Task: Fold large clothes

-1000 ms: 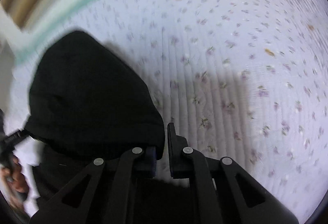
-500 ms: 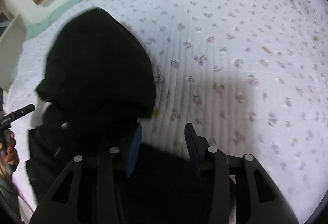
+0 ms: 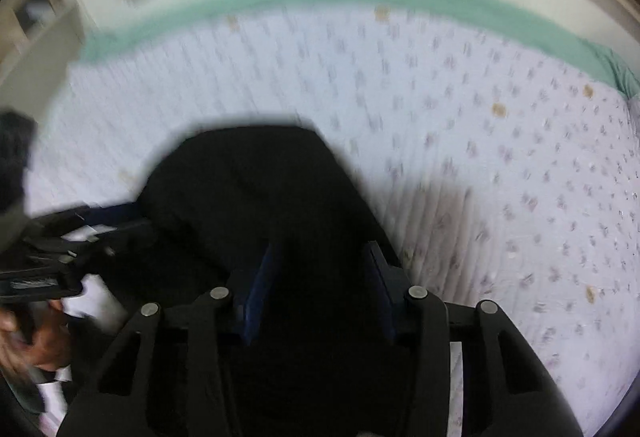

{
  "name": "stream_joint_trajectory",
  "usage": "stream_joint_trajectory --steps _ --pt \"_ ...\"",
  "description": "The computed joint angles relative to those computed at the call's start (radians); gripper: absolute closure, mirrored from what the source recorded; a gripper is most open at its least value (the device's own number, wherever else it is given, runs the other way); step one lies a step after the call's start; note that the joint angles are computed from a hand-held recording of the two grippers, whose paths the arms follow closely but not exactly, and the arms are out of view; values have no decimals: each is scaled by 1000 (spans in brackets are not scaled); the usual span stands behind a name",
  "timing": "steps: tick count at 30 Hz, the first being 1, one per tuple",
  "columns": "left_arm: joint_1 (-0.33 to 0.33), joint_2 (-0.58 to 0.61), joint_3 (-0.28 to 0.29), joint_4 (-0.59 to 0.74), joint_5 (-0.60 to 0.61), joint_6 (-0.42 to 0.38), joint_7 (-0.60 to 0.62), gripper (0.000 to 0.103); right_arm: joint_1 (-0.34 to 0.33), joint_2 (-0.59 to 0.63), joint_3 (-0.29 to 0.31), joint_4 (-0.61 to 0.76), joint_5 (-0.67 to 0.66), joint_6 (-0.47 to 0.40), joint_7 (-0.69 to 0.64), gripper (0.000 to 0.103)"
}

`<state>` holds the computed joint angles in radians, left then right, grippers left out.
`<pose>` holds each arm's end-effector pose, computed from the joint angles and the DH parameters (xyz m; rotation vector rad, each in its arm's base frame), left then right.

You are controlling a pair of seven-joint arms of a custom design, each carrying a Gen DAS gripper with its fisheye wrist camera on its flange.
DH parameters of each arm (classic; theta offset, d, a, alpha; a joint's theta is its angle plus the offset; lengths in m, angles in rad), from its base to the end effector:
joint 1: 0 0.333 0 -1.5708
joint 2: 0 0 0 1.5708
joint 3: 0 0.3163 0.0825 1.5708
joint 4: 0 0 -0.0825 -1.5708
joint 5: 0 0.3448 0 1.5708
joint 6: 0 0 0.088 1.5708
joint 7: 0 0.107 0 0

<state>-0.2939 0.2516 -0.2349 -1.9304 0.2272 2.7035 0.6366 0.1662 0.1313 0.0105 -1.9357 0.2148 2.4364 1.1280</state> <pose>0.5341 -0.3085 0.4432 -2.3028 1.7915 -0.7829 0.5772 0.1033 0.4762 -2.3706 1.4364 -0.2663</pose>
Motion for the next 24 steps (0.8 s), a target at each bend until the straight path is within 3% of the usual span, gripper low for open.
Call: stream_joint_trajectory --steps 3,7,9,13,16,18,20,22,24 --pt "0 32 10 -53 1 88 -4 35 -32 55 5 4 102 3 -67 58" --pt "-38 30 26 6 81 -25 -27 35 -39 48 -3 18 123 -25 -59 58" --pt "-22 -12 4 -19 50 -26 -8 35 -42 12 -10 1 112 -30 -58 57" --pt "3 -159 -21 -165 -8 137 24 35 -69 -151 -20 -106 238 16 -187 53" --pt "1 -232 -24 -253 -45 201 14 35 -83 -223 -46 -163 249 -4 -210 51" --pt "1 -224 -25 -263 -80 191 28 35 -92 -209 -49 -175 199 -8 -183 52" --pt "2 -169 -27 -229 -121 102 34 35 -103 -171 -46 -180 95 -26 -113 55" --pt "22 -104 -46 -207 -242 74 120 35 -112 -121 -58 -155 141 -74 -122 55" --pt "9 -98 -35 -183 -193 42 98 35 -120 -100 -62 -125 151 -99 -110 55"
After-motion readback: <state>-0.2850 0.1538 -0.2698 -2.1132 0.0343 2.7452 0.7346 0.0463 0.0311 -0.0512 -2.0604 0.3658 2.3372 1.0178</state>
